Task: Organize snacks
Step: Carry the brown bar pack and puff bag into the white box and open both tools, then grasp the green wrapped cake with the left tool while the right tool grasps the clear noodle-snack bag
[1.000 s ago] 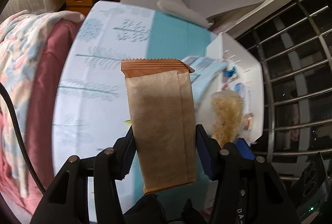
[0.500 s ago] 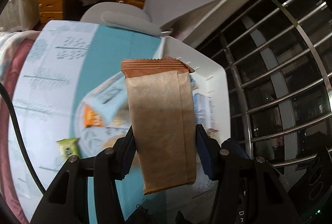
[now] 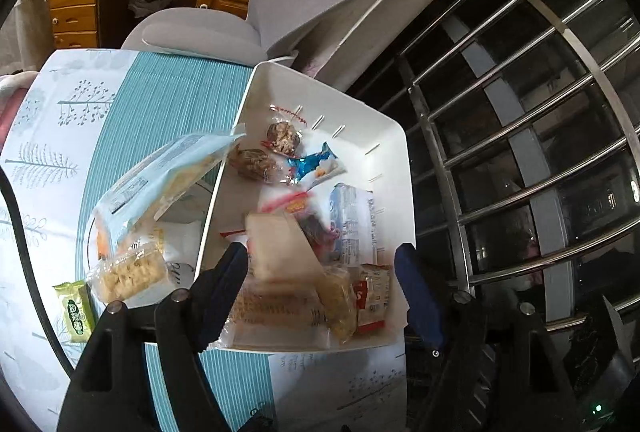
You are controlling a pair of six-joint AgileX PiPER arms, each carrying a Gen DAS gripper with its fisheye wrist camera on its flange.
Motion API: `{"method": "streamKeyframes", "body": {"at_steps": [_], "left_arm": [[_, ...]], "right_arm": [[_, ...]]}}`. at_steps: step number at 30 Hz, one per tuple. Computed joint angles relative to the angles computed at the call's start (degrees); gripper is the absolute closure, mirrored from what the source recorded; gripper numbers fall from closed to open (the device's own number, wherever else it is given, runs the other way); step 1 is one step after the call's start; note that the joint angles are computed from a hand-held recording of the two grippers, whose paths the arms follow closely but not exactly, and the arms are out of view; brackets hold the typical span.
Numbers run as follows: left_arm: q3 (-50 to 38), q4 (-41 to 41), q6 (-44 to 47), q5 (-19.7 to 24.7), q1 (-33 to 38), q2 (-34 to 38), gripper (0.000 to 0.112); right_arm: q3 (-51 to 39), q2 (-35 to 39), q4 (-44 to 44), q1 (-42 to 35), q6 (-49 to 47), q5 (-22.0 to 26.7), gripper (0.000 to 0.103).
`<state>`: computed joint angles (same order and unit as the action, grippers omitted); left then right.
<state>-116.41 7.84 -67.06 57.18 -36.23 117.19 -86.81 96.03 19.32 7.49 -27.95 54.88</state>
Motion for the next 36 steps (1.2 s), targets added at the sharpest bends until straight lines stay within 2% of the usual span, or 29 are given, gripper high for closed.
{"method": "streamKeyframes", "body": {"at_steps": [3, 7, 12, 19, 24, 27, 33, 36], "left_arm": [[2.93, -0.32, -1.40, -0.59, 0.13, -1.67, 0.038], [12.07, 2.17, -5.91, -4.07, -0.14, -7.07, 0.038], [23.47, 5.38, -12.18, -5.29, -0.47, -14.24, 0.038], [42.41, 11.86, -25.79, -6.73, -3.10, -27.36, 0.038], [54.28, 14.28, -34.42, -7.15, -5.28, -35.79, 0.038], [60.80, 13.44, -36.82, -6.90, -6.28, -40.63, 0.038], [70.19, 13.50, -41.15, -5.03, -8.83, -48.46, 0.037], [73.03, 13.21, -40.51, -3.22, -10.00, -51.46, 0.034]], "right_arm": [[-0.12, 0.13, -0.18, 0.50, 1.07, 1.06, 0.102], [0.23, -0.47, -0.30, 1.89, 1.07, 1.74, 0.102], [0.88, -1.10, -0.88, 4.67, 1.48, 2.85, 0.101], [3.60, -3.25, -0.75, 11.05, 2.65, 4.39, 0.081], [5.69, -4.36, -1.27, 16.69, 3.82, 4.69, 0.075], [6.11, -3.88, -1.85, 20.16, 6.47, 5.27, 0.072], [5.44, -1.32, -3.70, 25.74, 14.89, 4.49, 0.049], [4.77, 0.17, -5.02, 27.84, 18.67, 3.32, 0.045]]}}
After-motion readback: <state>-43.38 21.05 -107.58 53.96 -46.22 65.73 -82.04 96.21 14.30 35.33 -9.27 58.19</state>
